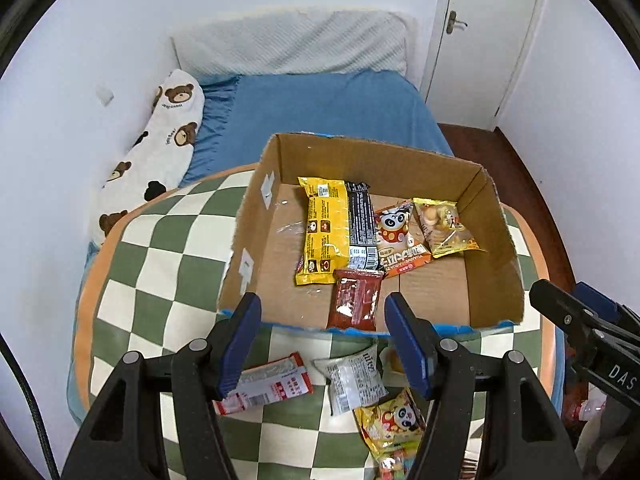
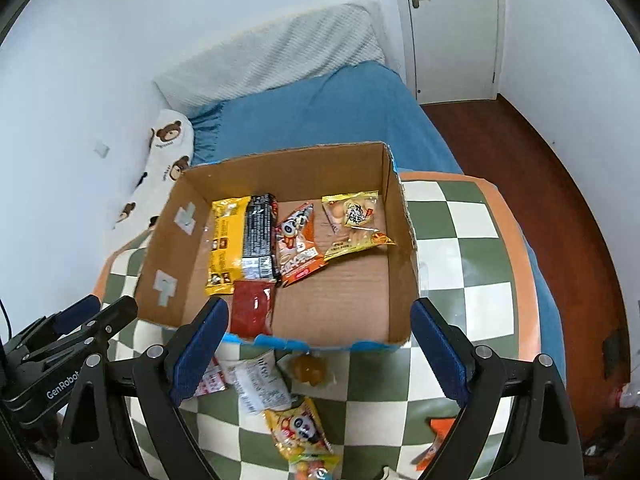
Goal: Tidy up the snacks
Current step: 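Grasp the gumball bag with the left tool while the right tool grasps the Franzzi pack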
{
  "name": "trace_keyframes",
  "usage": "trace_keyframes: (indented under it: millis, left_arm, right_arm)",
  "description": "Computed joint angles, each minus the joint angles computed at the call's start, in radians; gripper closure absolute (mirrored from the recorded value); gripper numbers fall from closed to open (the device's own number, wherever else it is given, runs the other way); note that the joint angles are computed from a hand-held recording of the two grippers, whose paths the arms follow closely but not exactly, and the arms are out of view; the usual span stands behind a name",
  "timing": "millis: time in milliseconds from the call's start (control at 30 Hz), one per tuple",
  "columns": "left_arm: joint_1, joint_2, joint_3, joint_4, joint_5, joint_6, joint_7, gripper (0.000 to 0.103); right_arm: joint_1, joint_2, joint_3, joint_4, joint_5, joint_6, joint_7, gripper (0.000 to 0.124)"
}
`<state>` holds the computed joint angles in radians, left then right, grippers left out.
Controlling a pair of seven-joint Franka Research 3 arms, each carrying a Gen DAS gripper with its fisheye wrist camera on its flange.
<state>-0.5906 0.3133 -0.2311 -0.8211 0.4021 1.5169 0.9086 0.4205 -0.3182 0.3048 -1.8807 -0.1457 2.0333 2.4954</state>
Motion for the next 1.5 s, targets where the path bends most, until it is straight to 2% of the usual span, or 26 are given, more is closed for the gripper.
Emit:
trace_keyframes:
  millis: [267,433,533,700,833,967,1067,1133,1200,1267,1300,1333,1400,1500]
  left_arm:
    - [0.088,-0.215,-0.046,-0.334,-0.088,0.072,-0.045,0.041]
    - [0.138,-0.344,-0.074,-0.586,-0.205,0.090,0.006,0.041]
    - [0.143,-0.389,-0.089,-0.710,-0.263,0.102,0.072,0.041]
    - [0.122,-0.390,-0.111,-0.824,-0.383,0.103,0.137,0.041]
    - [0.093,-0.356,-0.133,-0.864,-0.447,0.108,0.151,0.041]
    - [0.073,-0.321,-0.142,-0.874,-0.484,0.116,0.119,0.041]
    - [0.064,-0.297,-0.145,-0.867,-0.498,0.115,0.090,0.041]
    - [0.059,-0.282,-0.147,-0.858,-0.508,0.117,0.075,0.041]
    - [0.055,-0.263,-0.149,-0.843,-0.516,0.115,0.064,0.041]
    - [0.050,-0.249,-0.151,-0.832,-0.526,0.117,0.048,0.041]
    - [0.048,-0.244,-0.152,-0.828,-0.531,0.121,0.043,0.041]
    - [0.046,-0.238,-0.153,-0.822,-0.530,0.121,0.038,0.041]
    - [0.039,-0.217,-0.156,-0.797,-0.523,0.112,0.026,0.041]
    - [0.034,-0.197,-0.157,-0.771,-0.521,0.099,0.017,0.041]
  right_arm:
    - [0.028,-0.102,0.017,-0.124,0.105,-0.013,0.056,0.030]
    - [0.063,-0.197,0.025,-0.281,0.229,-0.072,0.115,0.030]
    - [0.095,-0.252,0.022,-0.373,0.306,-0.151,0.110,0.030]
    - [0.141,-0.266,0.018,-0.451,0.375,-0.291,0.012,0.030]
    - [0.173,-0.247,0.012,-0.493,0.408,-0.341,-0.115,0.030]
    - [0.186,-0.235,0.005,-0.538,0.416,-0.348,-0.234,0.030]
    - [0.178,-0.267,-0.016,-0.591,0.457,-0.318,-0.279,0.030]
    - [0.159,-0.306,-0.024,-0.629,0.483,-0.295,-0.264,0.035]
    - [0.125,-0.387,-0.032,-0.692,0.529,-0.262,-0.183,0.047]
    - [0.092,-0.487,-0.041,-0.762,0.578,-0.226,-0.091,0.048]
    - [0.108,-0.528,-0.060,-0.788,0.576,-0.193,-0.082,0.048]
    - [0.100,-0.533,-0.051,-0.781,0.574,-0.198,-0.135,0.047]
    - [0.137,-0.479,-0.061,-0.732,0.550,-0.249,-0.254,0.041]
    - [0.184,-0.379,-0.013,-0.639,0.457,-0.355,-0.421,0.038]
